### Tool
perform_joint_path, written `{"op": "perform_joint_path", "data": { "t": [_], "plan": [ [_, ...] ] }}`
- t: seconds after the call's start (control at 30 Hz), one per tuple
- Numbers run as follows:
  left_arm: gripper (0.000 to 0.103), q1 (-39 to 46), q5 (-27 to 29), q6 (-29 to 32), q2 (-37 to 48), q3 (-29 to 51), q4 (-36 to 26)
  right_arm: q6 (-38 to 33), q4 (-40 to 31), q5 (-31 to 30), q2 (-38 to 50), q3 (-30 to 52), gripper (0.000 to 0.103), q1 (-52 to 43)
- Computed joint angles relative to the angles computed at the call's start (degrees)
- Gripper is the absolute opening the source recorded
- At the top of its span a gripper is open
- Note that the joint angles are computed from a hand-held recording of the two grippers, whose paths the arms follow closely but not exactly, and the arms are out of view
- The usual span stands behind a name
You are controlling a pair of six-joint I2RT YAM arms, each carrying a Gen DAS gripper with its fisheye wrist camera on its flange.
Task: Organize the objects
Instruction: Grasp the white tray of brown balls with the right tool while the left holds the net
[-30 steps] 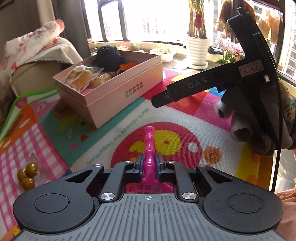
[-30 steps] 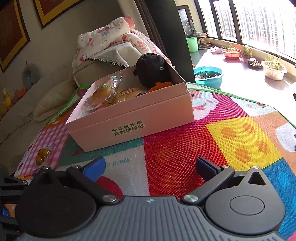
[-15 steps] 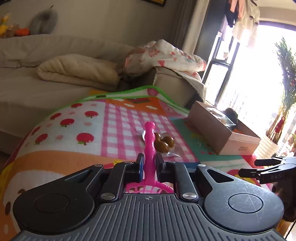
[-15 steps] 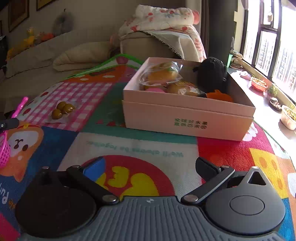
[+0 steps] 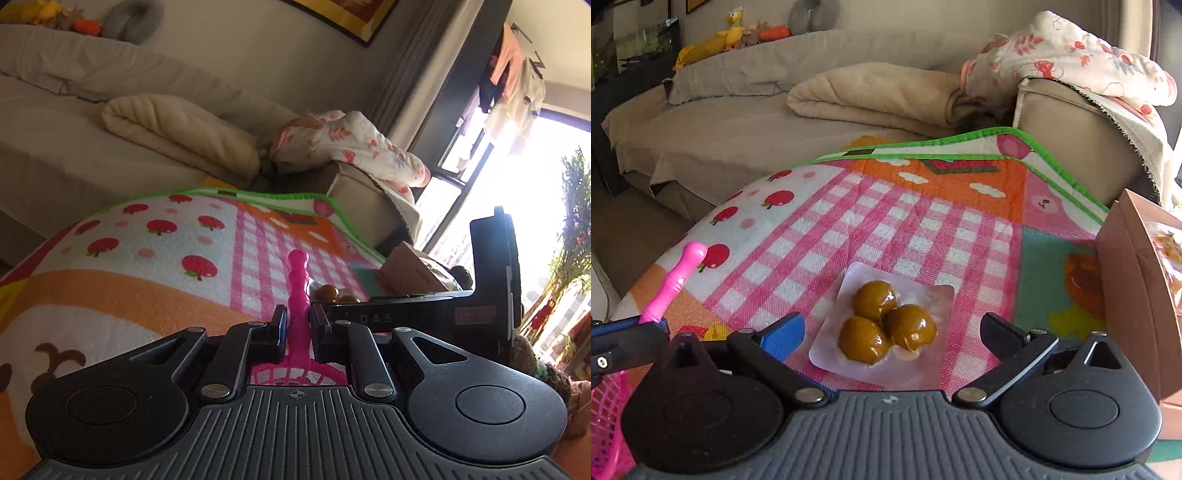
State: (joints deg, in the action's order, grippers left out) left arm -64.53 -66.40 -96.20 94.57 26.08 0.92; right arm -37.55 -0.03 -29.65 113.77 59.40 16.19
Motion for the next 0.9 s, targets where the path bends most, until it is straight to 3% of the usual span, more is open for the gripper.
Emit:
{"op": "perform_joint_path", "data": {
  "t": [0.1, 0.27, 0.37, 0.43, 0.6, 0.63, 0.67, 0.73, 0.9],
  "plan": [
    [0.016, -0.07, 0.0, -0.02, -0.03, -0.64, 1.31, -1.35, -2.1, -1.41, -0.98, -0.1, 0.078, -0.31],
    [0.016, 0.23, 0.15, 0.13, 0.1, -0.26, 0.9, -8.44, -7.66, -4.22, -6.19, -2.66, 0.075, -4.28],
    [0.016, 0.26, 0.68, -0.7, 0.43, 1.13, -1.88, -13.83, -16.42, -7.35, -9.6, -2.02, 0.036, -10.01],
    [0.016, 0.47, 1.45, 0.12, 0.71, 2.13, -3.13, -18.85, -24.12, -10.63, -10.45, 0.2, 0.033, -15.25],
    [0.016, 1.23, 3.69, 1.8, 1.77, 4.63, -4.95, -30.6, -30.67, -15.64, -11.17, 1.52, 0.036, -28.92],
    [0.016, 1.18, 3.83, 2.06, 1.82, 5.01, -4.94, -31.93, -31.22, -15.89, -10.55, 1.99, 0.045, -30.43],
    [0.016, 1.02, 3.89, 2.4, 1.81, 5.43, -4.86, -32.87, -31.48, -16.09, -9.96, 2.34, 0.067, -31.49],
    [0.016, 0.41, 3.77, 3.38, 1.67, 6.63, -4.98, -32.81, -31.37, -16.97, -8.89, 2.52, 0.087, -32.64],
    [0.016, 0.19, 4.8, 4.42, 1.77, 10.66, -10.46, -27.49, -29.67, -16.44, -7.88, 0.65, 0.087, -26.74]
  ]
}}
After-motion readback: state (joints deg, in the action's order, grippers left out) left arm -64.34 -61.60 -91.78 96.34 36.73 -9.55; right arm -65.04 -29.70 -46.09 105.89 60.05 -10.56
